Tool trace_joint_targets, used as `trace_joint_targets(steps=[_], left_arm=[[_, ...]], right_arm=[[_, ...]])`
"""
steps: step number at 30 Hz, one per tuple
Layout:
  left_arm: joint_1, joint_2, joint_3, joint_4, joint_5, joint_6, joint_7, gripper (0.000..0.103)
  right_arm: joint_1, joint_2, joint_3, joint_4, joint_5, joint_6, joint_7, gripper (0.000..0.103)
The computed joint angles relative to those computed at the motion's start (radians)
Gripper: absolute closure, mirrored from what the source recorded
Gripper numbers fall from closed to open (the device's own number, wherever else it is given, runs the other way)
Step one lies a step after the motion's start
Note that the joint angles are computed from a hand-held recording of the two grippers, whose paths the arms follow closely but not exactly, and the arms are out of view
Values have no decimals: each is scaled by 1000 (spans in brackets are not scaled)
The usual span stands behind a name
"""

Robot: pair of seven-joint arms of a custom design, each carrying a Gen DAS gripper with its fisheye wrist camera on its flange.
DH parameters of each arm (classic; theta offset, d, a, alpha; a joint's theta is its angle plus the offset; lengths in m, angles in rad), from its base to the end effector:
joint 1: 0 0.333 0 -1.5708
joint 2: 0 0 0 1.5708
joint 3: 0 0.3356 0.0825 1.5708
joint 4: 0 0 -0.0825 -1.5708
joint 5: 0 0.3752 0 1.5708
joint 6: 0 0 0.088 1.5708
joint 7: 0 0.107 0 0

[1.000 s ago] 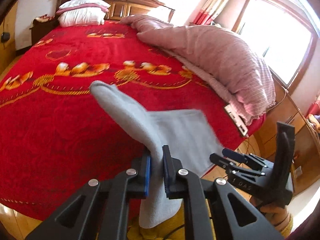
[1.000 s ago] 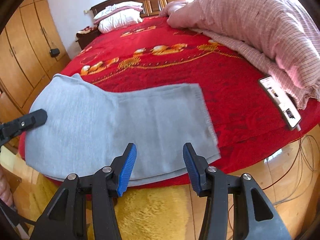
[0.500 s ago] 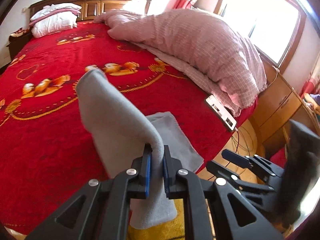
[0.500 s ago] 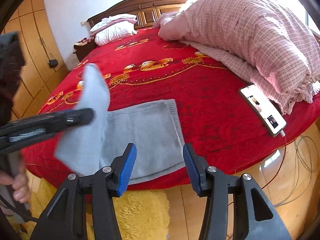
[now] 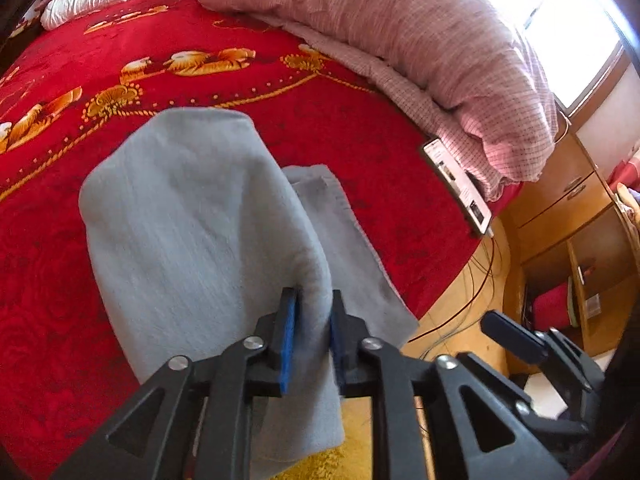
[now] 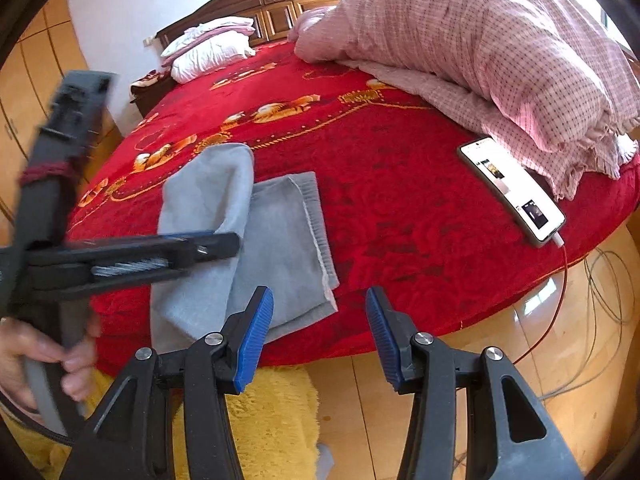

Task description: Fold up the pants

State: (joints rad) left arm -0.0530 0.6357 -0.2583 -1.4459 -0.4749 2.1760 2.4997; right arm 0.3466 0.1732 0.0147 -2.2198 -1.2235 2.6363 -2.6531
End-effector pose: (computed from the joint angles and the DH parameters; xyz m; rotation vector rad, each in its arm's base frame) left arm 0.7042 -0.2027 0.3621 0.9093 -2.7262 0.7942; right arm 0.5098 0.2179 0.3367 -1.1345 2.3143 -0.7289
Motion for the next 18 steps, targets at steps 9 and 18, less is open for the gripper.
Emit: trace_joint_targets(steps=[9, 18], left_arm=[[60, -72, 6, -43, -67, 74, 84, 48], [68, -1, 60, 14, 29, 124, -48, 47]], right_arm=[[-17, 39, -27, 54, -54, 83, 0, 53], [-55, 173, -61, 194, 52, 262, -198, 53]])
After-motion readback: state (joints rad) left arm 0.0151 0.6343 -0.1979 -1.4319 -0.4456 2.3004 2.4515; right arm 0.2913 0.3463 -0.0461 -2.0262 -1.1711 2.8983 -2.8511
